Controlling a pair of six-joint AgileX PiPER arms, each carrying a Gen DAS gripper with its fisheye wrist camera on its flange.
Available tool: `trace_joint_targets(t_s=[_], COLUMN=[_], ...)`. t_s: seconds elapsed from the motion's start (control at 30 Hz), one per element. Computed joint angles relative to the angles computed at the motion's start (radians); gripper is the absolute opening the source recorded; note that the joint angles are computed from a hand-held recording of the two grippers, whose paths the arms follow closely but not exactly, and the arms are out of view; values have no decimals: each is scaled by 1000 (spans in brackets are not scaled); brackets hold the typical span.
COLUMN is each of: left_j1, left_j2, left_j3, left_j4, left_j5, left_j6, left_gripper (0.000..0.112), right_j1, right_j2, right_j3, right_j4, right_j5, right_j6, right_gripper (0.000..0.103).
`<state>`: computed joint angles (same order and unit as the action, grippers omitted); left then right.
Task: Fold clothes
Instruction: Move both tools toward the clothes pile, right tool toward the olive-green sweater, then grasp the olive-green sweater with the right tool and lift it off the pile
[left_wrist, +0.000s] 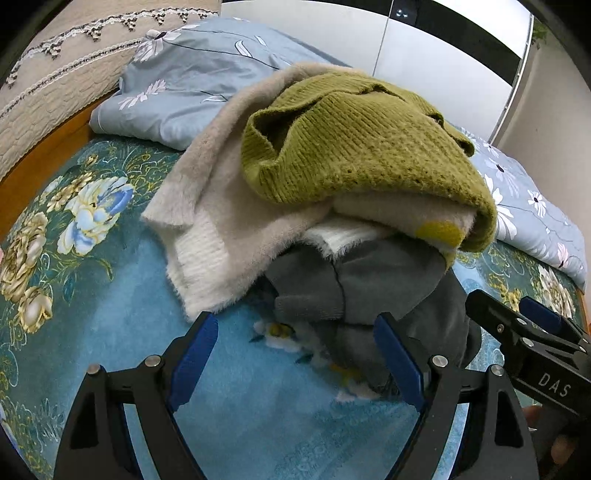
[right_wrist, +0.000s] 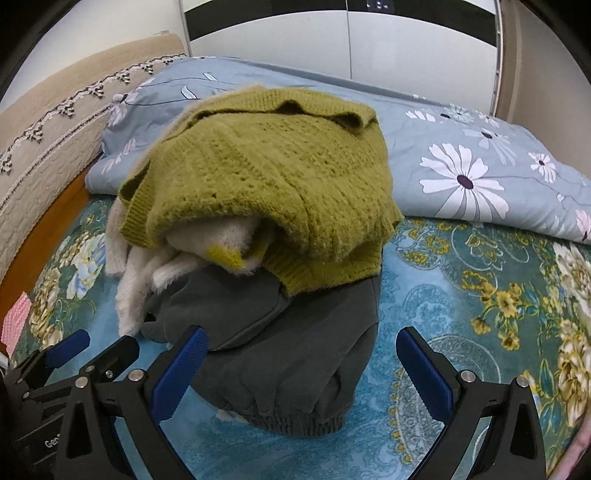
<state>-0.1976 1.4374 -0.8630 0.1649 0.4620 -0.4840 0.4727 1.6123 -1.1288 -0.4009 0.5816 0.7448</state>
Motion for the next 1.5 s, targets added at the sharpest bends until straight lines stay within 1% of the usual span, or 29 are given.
trace_joint_targets(t_s=[0.17,0.47,0.57,0.63,0.73,0.77,0.83,0.93,0.97,1.0,1.03,1.07,1.1,1.13,1.27,1.3,1.4,1.5], left_j1=[4,45,91,115,154,168,199,243,261,276,290,310,325,339,399,416,488,576], left_j2=[-5,-9,-13,-18,-41,-51,-71,-92,-97,-100,-101,-103,-104,-110,-174,-194,-262,-336], left_j3=[1,-13,-10,-7,4,9,18,29,33,34,35,34,33,33,45,47,44,31], left_j4=[-3,-102,-196,-223,-258,-269,-292,-328,-345,-363,-381,-409,-431,-449,-481,-487,-518,-569], left_j5=[-6,18,23,30,47,51,58,73,78,87,96,115,131,148,210,230,298,384], left_j6=[-6,117,209,240,306,327,370,421,443,458,472,497,518,536,591,608,671,736], left_gripper=[87,87,87,87,87,87,87,87,87,87,87,87,87,87,87,87,87,87], right_j1=[13,-23,-35,-41,-24,-18,-19,-23,-29,-36,-40,-44,-45,-41,-30,-28,-12,12], right_j2=[-5,7,48,80,140,161,191,236,241,244,243,240,235,232,154,139,89,35], right_j3=[-10,-41,-107,-158,-242,-271,-317,-387,-405,-422,-437,-452,-463,-481,-527,-557,-670,-798], right_j4=[-15,27,-3,-8,-111,-145,-156,-161,-139,-109,-86,-64,-53,-51,-10,1,13,21], right_j5=[16,35,73,88,147,168,205,261,263,260,261,264,265,271,245,251,296,365], right_j6=[-3,-59,-67,-91,-61,-53,-56,-65,-81,-101,-114,-124,-129,-126,-132,-148,-185,-201], right_gripper=[103,103,103,103,101,98,83,81,77,66,49,38,20,16,13,13,12,12])
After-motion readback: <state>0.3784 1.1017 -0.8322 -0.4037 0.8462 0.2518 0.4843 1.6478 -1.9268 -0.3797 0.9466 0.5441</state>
